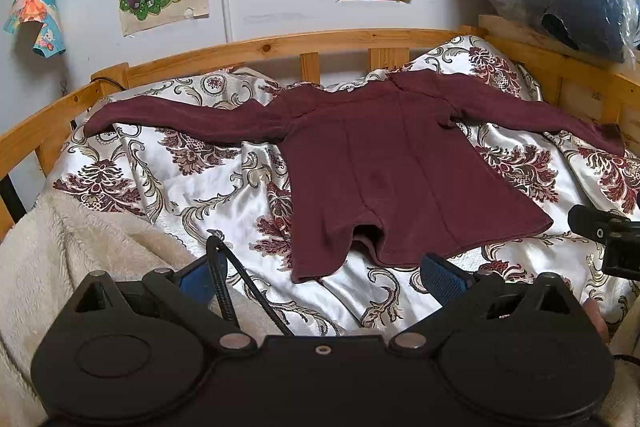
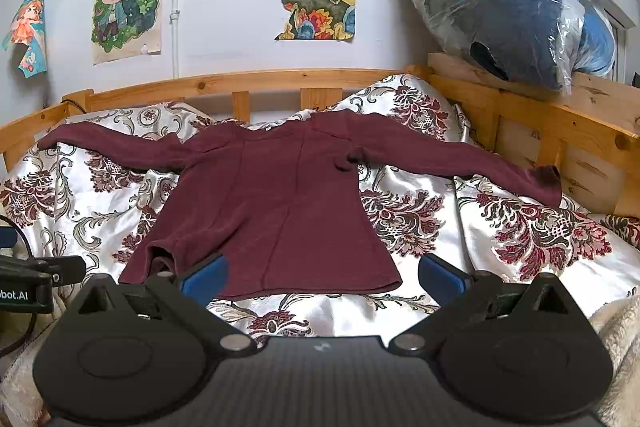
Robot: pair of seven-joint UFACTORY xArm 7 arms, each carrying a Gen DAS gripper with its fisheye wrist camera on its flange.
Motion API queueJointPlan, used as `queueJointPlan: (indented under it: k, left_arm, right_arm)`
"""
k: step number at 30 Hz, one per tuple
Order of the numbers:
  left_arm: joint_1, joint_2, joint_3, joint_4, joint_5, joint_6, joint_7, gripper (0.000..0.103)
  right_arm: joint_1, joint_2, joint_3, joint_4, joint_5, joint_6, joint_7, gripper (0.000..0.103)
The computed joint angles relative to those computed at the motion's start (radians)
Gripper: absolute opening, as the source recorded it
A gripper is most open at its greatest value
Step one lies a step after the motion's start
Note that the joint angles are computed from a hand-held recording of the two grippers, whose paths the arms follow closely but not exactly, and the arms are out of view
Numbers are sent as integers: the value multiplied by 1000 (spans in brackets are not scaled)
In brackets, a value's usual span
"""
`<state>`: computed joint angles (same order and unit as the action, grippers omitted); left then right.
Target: Fold small clothes
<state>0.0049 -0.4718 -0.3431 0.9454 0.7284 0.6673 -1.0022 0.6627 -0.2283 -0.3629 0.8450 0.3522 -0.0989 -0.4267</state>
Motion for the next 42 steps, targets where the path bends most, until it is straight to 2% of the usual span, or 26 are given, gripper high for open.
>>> queueJointPlan:
  k: [9,30,32,42]
  left_arm:
    - [-1,0,1,0,1,0,-1,102]
    - [-1,-3,1,-2,0,-2,-2,102]
    - [0,-2,0,-1,1,-4,-5,102]
    - [0,-7,-2,-2,-2,2,0,102]
  right_arm:
    - [-25,-8,22,-4,-3,9,10,103]
    - [25,-3,-26,1,22,1,-17,103]
    - [4,-7,-5,-3,17,2,-7,103]
    - [8,-9,-11,-4,6,1,3,103]
